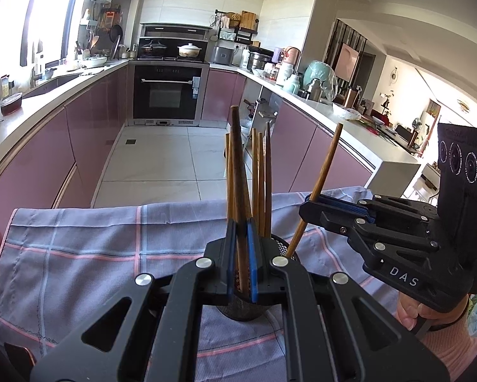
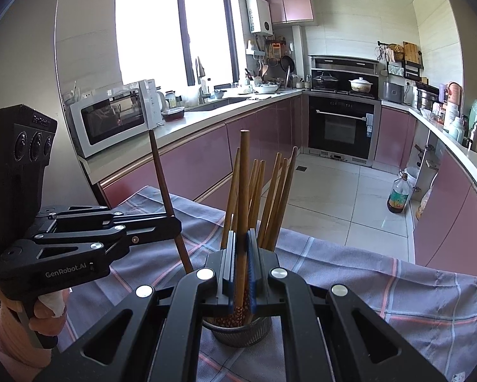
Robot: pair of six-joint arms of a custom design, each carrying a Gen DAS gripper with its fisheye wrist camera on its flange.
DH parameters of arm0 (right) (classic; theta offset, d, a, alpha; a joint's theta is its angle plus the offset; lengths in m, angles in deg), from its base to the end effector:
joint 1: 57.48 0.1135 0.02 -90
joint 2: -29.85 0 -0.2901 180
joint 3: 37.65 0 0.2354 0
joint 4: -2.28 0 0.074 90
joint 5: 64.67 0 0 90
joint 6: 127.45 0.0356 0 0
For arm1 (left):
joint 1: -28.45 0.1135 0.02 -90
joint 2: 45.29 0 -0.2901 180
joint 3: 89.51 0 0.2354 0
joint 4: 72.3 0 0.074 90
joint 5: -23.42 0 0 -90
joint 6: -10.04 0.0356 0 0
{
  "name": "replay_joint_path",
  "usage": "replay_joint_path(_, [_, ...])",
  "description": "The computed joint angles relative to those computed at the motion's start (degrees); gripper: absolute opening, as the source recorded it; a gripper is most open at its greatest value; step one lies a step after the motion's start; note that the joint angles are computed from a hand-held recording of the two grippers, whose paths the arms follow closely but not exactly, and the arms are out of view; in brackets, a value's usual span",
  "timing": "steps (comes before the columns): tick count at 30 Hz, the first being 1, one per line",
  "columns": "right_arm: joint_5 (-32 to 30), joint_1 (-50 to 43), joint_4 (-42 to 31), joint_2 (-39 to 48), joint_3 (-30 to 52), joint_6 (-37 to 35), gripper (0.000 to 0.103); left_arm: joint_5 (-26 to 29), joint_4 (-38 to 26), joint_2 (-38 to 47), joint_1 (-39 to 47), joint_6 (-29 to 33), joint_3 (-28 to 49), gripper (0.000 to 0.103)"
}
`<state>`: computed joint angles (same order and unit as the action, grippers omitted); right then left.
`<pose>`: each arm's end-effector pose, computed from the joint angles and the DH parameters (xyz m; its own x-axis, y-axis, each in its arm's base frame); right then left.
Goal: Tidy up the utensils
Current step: 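Lower the left gripper's chopstick into the mesh cup while the right gripper lowers its own, then open both grippers to release the chopsticks into the mesh cup and withdraw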
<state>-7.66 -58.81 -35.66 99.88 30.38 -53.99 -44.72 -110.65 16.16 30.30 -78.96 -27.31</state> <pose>0.2362 0.0139 0.3113 -0.5020 -0.2272 -0.8345 -0.5641 0.8174 0.1168 0.2019 -0.0067 0.3061 -0.6051 -0.0033 -0.7961 0.2755 0.9373 -0.2133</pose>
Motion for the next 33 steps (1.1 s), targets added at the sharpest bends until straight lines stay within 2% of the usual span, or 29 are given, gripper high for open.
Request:
replay_joint_path(17, [3.12, 2.78, 1.66, 4.39, 1.34, 2.23, 0.006, -4.67, 2.84, 4.97, -2.67, -0.6, 1.74, 0.008])
replay_joint_path(33, [1.93, 1.7, 4.51, 6.98, 0.47, 4.18, 0.007, -6.11, 6.69, 11.36, -2.5, -0.88, 1.28, 0.009])
